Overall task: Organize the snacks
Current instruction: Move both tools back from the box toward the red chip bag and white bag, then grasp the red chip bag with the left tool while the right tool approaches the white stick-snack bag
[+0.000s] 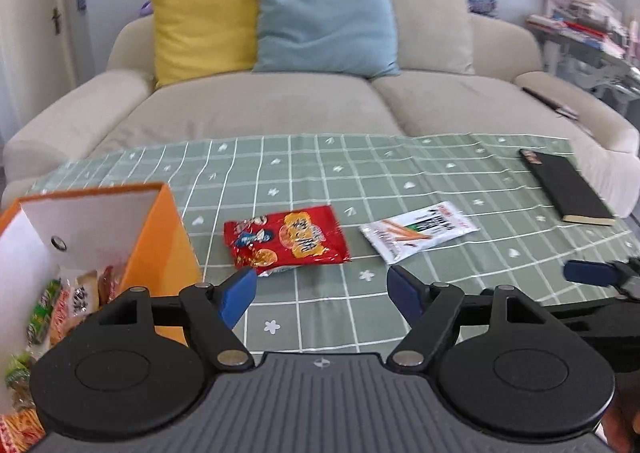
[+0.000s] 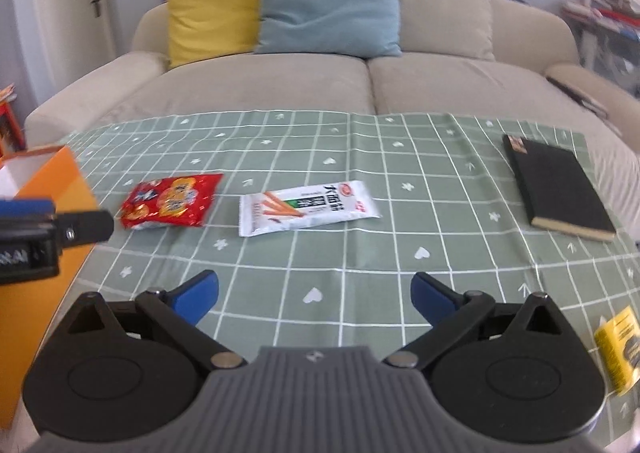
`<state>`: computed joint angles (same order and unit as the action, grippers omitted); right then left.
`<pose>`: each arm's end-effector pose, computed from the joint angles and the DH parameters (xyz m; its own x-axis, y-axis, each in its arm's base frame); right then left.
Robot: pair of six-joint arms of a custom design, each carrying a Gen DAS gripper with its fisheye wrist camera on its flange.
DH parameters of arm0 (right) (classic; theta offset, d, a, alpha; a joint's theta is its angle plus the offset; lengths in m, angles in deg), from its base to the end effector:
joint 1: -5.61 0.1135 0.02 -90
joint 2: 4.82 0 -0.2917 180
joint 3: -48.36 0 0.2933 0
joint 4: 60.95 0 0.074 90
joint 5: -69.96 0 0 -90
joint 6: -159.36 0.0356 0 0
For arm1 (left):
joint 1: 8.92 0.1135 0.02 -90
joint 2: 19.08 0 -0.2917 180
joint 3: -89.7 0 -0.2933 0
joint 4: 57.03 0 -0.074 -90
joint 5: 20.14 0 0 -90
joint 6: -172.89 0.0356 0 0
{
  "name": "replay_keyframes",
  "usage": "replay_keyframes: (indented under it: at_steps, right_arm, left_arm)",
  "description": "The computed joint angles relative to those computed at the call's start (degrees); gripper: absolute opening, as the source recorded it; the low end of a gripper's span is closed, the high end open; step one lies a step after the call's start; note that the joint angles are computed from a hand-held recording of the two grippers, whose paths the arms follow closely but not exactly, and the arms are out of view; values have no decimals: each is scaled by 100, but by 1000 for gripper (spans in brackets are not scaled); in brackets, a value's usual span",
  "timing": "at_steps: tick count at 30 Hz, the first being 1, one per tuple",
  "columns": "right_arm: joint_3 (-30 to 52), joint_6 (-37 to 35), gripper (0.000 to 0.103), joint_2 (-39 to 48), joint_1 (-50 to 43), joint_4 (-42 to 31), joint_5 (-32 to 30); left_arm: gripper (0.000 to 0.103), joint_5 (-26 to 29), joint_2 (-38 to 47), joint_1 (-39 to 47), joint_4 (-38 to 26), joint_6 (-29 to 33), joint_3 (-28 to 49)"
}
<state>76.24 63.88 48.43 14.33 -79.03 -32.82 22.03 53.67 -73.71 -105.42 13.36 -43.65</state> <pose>0.1860 0.0365 0.1468 -0.6474 -0.1935 -0.7372 -0.3701 0.9254 0.0821 0.1189 -0.1906 0.1687 -0.6335 -0.1310 -0.7626 -0.2016 0.9795 -0.0008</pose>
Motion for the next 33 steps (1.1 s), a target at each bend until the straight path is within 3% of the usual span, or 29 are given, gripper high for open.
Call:
replay_keyframes:
  at_steps: [6,12,21,27,33]
  right_arm:
    - [207,436,99,1175,24,775,-17]
    - [713,639,99,2212,330,1381,174]
    - [1960,444,99,3881,930,1796,846]
    - [2666,98,99,4666,1162,1659,1041]
    - [2927,96,99,5027,1110,1423,939]
  left_arm:
    - [87,357,352,874,861,1411,-22]
    - [87,1211,595,2155,1654,2539,176]
    - [87,1731,1464,3402,2036,2937,601]
    - [87,1989,1917,3746,2173,3116,768]
    - [86,2295,1893,3811,2224,2893,648]
